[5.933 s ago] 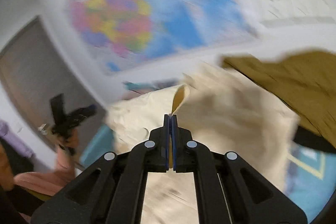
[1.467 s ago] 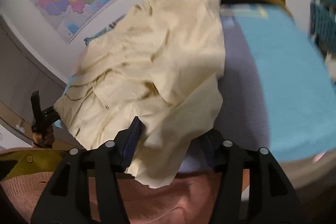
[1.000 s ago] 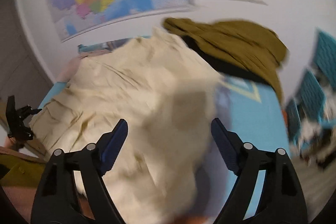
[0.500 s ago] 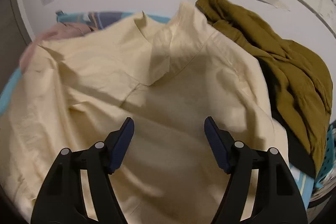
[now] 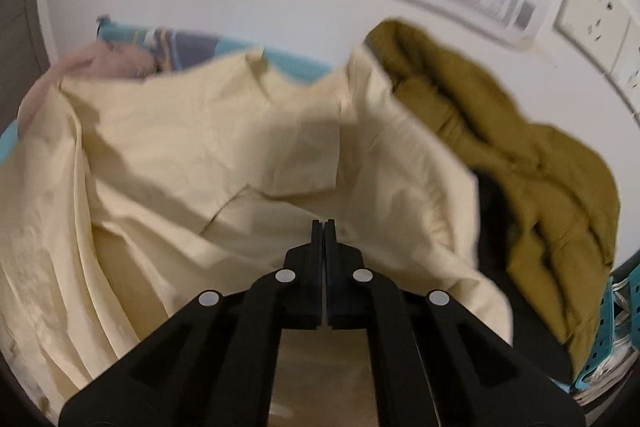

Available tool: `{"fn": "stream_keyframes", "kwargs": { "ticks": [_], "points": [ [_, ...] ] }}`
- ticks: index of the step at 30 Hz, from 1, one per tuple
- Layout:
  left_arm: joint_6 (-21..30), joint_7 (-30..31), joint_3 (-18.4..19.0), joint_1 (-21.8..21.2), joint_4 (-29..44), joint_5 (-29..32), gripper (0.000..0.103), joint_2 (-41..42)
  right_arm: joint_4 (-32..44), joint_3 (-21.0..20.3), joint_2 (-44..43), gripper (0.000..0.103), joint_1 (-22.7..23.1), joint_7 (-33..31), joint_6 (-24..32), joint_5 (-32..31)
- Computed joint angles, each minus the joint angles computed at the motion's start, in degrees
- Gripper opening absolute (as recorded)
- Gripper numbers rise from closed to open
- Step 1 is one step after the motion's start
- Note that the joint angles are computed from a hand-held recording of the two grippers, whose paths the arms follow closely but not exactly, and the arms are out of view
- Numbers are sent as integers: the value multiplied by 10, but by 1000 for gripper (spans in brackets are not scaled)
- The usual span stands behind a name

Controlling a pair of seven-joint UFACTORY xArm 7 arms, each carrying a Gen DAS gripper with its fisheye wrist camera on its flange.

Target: Fold large clothes

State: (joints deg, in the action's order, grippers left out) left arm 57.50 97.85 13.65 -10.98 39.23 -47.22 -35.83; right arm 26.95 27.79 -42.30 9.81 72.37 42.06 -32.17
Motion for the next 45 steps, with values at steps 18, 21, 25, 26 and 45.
{"fn": "stream_keyframes", "kwargs": {
  "ticks": [18,21,25,26,45],
  "points": [
    [27,-88,-15,40,39,11,83,107,-63,9,-200,57,165,16,102,101],
    [58,-93,-14,58,43,19,85,110,-73,50,-198,56,203,44,102,166],
    [80,-89,-24,73,27,37,85,98,-72,93,-118,38,218,78,170,204],
    [69,-80,-32,74,11,46,85,84,-66,111,-104,38,211,97,207,193],
    [177,-154,9,111,30,97,90,88,-69,342,-292,87,467,625,272,351]
  ]
}}
